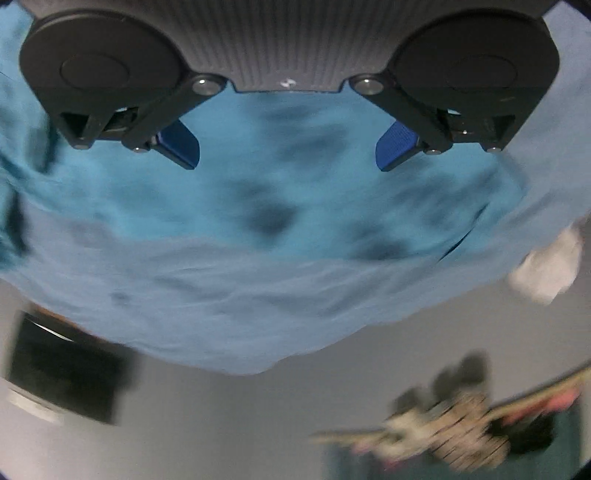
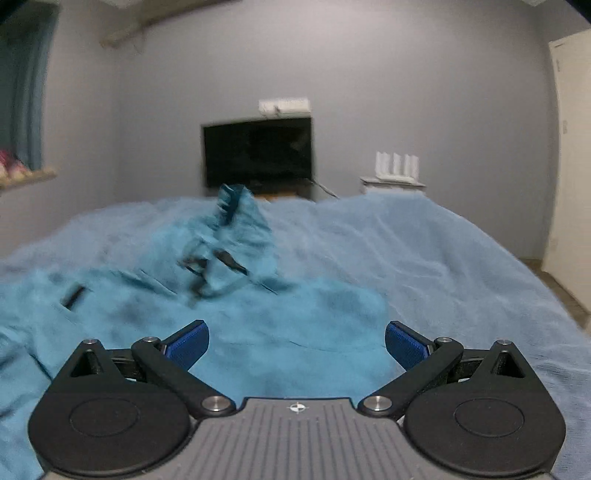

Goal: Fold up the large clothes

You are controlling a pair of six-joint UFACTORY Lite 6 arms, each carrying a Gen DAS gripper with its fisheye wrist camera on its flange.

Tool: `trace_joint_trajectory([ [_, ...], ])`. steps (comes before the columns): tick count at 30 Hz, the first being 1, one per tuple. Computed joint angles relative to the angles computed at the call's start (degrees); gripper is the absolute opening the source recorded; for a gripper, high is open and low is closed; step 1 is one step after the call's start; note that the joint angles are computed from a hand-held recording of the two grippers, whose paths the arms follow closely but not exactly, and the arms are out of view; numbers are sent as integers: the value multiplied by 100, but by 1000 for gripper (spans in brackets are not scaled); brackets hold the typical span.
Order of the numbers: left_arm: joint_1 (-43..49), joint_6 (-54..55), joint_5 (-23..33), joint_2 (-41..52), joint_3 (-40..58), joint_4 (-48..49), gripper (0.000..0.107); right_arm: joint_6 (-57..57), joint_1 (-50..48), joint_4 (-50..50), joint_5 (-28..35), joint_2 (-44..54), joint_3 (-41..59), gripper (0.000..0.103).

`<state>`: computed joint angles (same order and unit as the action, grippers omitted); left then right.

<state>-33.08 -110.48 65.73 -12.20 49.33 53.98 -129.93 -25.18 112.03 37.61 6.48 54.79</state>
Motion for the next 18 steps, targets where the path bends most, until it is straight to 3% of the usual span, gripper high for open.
trace_joint_trajectory([
  [4,1230,-93,-575,-1194,-1472,-160,102,1420,55,-1640,453,294,381,103],
  [6,2207,173,-1297,-2000,-2185,-319,102,1749,69,-2179,686,537,562,103],
  [9,3442,593,-2235,-3045,-3048,-683,102,1664,138,-2233,673,692,519,103],
  [12,4582,1265,-3145,-3792,-3744,-1156,95,1863,187,-2280,590,773,526,102],
  [15,5381,1812,-4050,-4001,-4093,-1521,89,1881,241,-2202,498,846,499,101],
  [17,5226,1158,-4019,-4020,-4151,-992,69,1785,359,-2107,378,872,439,101],
  [18,5063,737,-3905,-4044,-4170,-671,40,1705,399,-2058,329,822,334,101],
])
